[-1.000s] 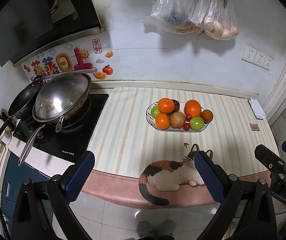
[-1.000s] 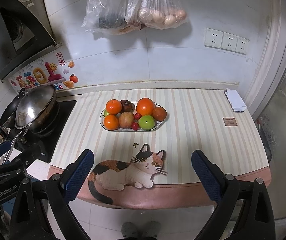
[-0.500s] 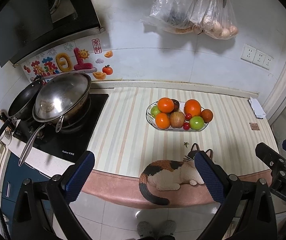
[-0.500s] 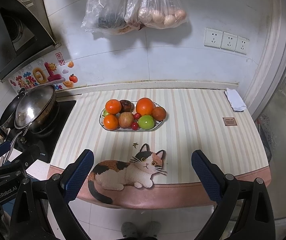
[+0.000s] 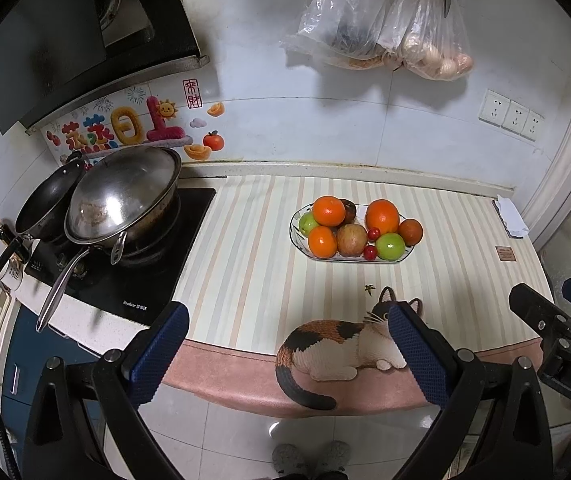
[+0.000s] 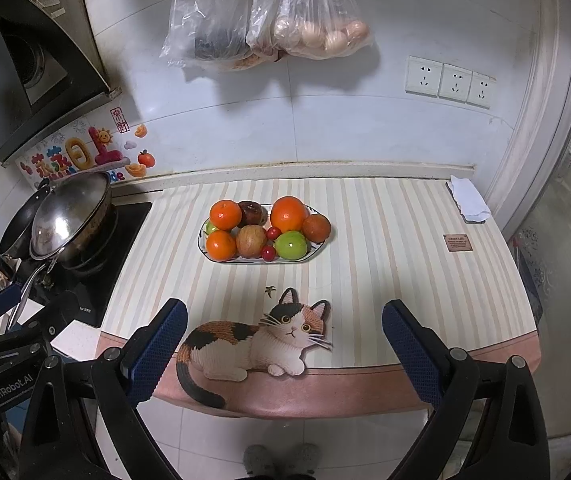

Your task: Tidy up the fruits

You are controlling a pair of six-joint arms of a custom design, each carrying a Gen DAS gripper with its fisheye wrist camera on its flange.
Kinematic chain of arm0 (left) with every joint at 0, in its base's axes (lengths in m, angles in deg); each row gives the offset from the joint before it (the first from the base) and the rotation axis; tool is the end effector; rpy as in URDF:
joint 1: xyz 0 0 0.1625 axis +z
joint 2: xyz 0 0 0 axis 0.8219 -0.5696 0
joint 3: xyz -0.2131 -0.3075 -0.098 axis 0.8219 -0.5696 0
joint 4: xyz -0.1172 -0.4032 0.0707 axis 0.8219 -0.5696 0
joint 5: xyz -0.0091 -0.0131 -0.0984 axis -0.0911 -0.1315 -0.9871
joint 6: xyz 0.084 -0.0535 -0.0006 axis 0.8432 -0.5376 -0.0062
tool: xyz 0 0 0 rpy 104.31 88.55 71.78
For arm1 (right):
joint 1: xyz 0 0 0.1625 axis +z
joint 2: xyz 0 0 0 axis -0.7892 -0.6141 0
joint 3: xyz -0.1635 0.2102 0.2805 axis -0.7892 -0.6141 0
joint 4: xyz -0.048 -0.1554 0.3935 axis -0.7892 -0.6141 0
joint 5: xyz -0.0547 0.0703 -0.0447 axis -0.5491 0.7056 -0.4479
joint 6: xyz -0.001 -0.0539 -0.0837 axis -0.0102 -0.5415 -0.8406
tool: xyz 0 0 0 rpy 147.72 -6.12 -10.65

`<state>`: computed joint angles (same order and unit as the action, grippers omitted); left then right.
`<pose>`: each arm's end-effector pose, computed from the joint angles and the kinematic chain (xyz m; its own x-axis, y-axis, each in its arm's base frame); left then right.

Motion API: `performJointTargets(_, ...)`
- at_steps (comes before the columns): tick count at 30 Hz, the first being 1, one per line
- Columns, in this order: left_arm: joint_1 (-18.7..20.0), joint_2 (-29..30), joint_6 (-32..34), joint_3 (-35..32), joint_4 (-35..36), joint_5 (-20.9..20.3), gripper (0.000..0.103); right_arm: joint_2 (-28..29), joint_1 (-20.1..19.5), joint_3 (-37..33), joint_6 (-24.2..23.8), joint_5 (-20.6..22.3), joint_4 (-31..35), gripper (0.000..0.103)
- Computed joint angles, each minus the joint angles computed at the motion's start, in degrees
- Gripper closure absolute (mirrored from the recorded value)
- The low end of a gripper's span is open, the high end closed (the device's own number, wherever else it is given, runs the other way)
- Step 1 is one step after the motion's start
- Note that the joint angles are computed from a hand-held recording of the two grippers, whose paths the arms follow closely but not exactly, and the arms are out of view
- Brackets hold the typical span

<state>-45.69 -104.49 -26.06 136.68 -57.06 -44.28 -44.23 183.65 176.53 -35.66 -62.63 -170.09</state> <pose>-0.3330 -0.2609 0.2739 -0.6501 -0.3059 -0.6956 0.2781 0.7561 -0.5924 0.3548 -0.3014 0.3008 -0.7395 -0.2567 0.6223 -0.5313 0.7902 -0.3055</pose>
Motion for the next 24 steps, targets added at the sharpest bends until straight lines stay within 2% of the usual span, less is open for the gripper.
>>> performJointTargets(24,-0.8,0.5,0.1,-1.0,0.7,-0.1,0.001,-0.5,0.7,0.1,0.4,-0.1,0.2,0.003)
